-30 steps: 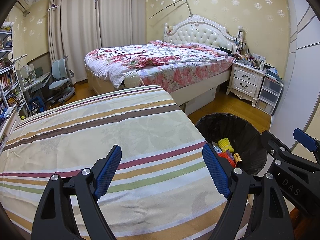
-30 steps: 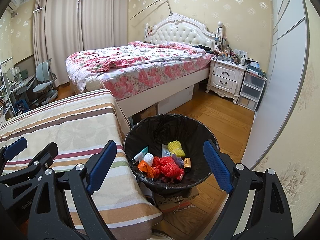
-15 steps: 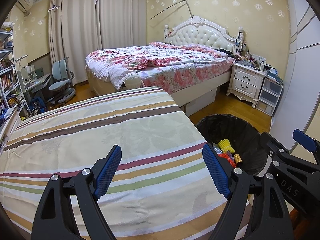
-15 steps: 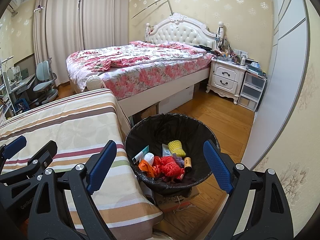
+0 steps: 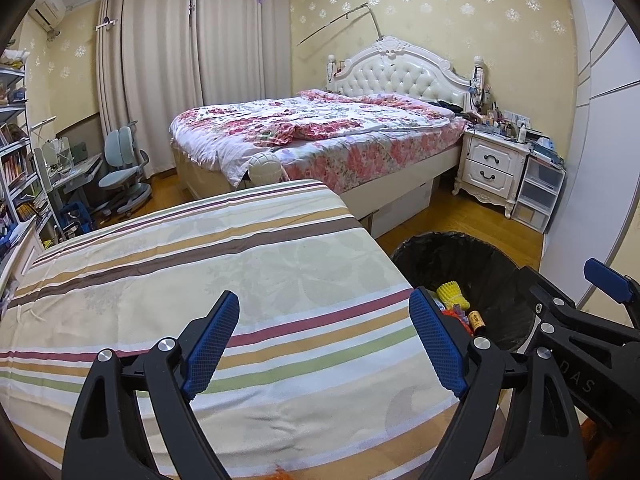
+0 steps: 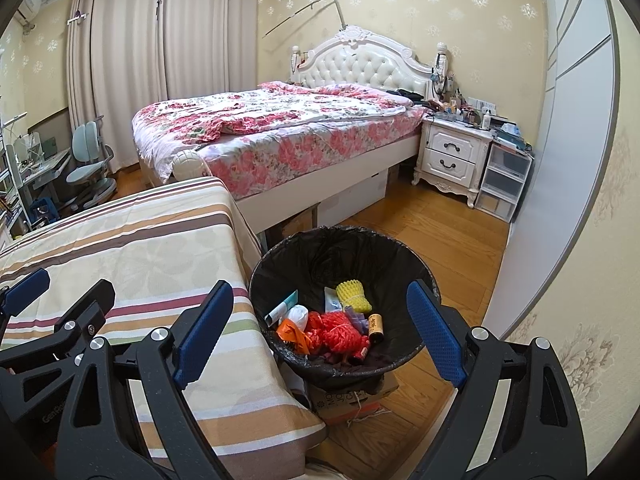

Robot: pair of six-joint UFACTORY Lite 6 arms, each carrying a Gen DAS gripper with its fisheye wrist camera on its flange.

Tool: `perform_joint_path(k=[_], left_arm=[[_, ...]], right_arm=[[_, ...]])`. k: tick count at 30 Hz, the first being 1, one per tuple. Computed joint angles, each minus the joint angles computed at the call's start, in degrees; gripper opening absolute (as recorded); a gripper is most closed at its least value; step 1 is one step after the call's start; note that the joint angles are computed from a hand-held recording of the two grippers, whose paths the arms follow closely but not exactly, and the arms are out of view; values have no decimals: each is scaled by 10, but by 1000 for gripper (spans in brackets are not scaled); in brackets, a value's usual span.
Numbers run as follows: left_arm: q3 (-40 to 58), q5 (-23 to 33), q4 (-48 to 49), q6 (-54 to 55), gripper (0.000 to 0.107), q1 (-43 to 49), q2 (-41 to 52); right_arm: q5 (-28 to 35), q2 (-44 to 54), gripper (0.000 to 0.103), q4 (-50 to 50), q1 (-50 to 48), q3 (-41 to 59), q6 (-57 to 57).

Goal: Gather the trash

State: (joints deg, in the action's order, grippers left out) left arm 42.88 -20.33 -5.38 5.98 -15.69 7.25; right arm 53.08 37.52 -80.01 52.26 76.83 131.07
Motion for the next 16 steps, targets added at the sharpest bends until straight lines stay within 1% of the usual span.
perform_joint_path(k=[3, 13, 16], left_arm=[[0, -1, 9, -8, 84, 2, -1], [15, 3, -28, 27, 84, 15, 12], [21, 9, -11, 12, 84, 27, 20]], right_arm=[[-1, -1, 86, -1, 0, -1, 1], [3, 5, 86, 14, 0, 16, -18], [-4, 12, 86, 16, -4, 28, -32]])
